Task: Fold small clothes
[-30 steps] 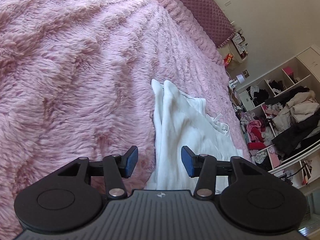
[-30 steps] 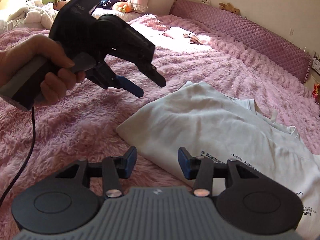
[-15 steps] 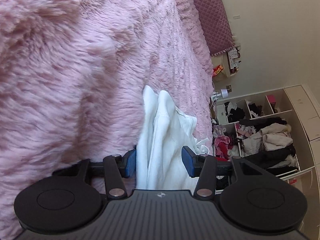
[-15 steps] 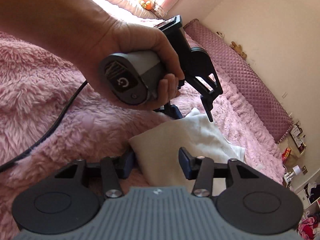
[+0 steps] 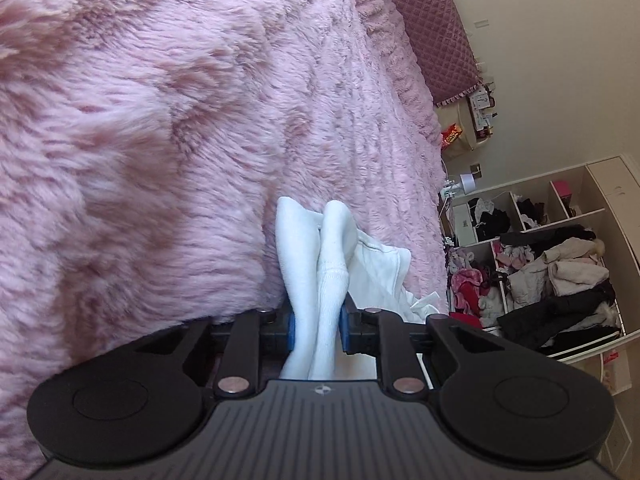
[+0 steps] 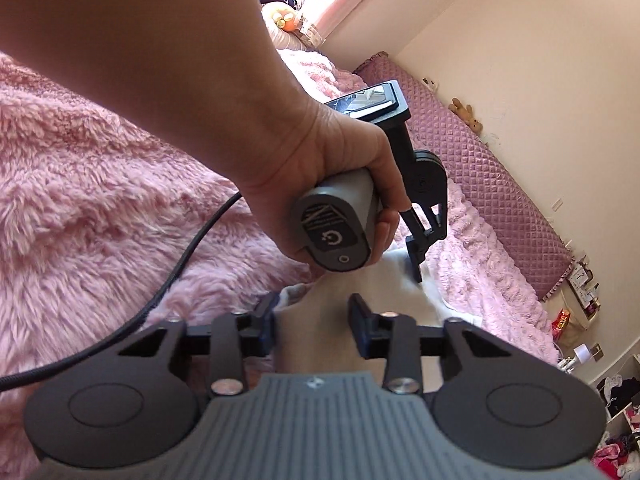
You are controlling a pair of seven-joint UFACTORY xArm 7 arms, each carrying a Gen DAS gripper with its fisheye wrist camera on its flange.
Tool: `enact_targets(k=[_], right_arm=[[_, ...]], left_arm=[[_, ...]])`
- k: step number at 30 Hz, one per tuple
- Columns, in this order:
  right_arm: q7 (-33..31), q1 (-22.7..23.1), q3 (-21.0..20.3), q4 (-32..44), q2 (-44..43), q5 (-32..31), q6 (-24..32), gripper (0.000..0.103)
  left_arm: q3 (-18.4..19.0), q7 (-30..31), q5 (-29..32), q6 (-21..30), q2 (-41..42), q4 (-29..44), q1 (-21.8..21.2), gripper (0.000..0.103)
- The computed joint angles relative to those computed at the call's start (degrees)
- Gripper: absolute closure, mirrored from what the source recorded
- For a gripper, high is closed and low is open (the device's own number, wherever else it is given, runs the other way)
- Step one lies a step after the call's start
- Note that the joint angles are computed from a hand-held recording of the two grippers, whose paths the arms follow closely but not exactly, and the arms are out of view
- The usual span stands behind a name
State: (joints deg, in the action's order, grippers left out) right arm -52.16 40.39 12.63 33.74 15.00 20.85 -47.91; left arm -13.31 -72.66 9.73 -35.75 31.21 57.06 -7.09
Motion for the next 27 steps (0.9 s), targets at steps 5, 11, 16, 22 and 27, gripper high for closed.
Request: enact_targets(k=[5,11,16,22,27], right_arm=[[7.25,-3.47,0.32,-1.08,-3.13,-4.59,2.49,0.102],[18.76,-8.98,0.02,-2.95,-8.91,-12.56,3.62,0.102],[28.86,-14.3,-1.57,-6.12,-15.29,-19.05,3.0,0.101],[41.16,-22.14,-7.01,-9.7,-22.36,-29.65,2.04,0.101],[49.96,-28.71,-12.1,-9.72,-24.23,-38.12,2.47,0.101]], left_arm=[[1.63,2.52,-3.47,0.83,-2.72,-0.99,-2.9,0.085],[3.64,7.76,-10.0,5.96,-7.15,1.15,-7.96,0.086],[6.19,15.07,-17.27,11.8,-7.02,8.53,-14.48,0.086],[18.67,24.84,-27.39,21.41,-0.55,24.98,-30.28,0.087],[26.54,20.4,-27.86,31.23,9.57,42.53,-37.19,0.087]])
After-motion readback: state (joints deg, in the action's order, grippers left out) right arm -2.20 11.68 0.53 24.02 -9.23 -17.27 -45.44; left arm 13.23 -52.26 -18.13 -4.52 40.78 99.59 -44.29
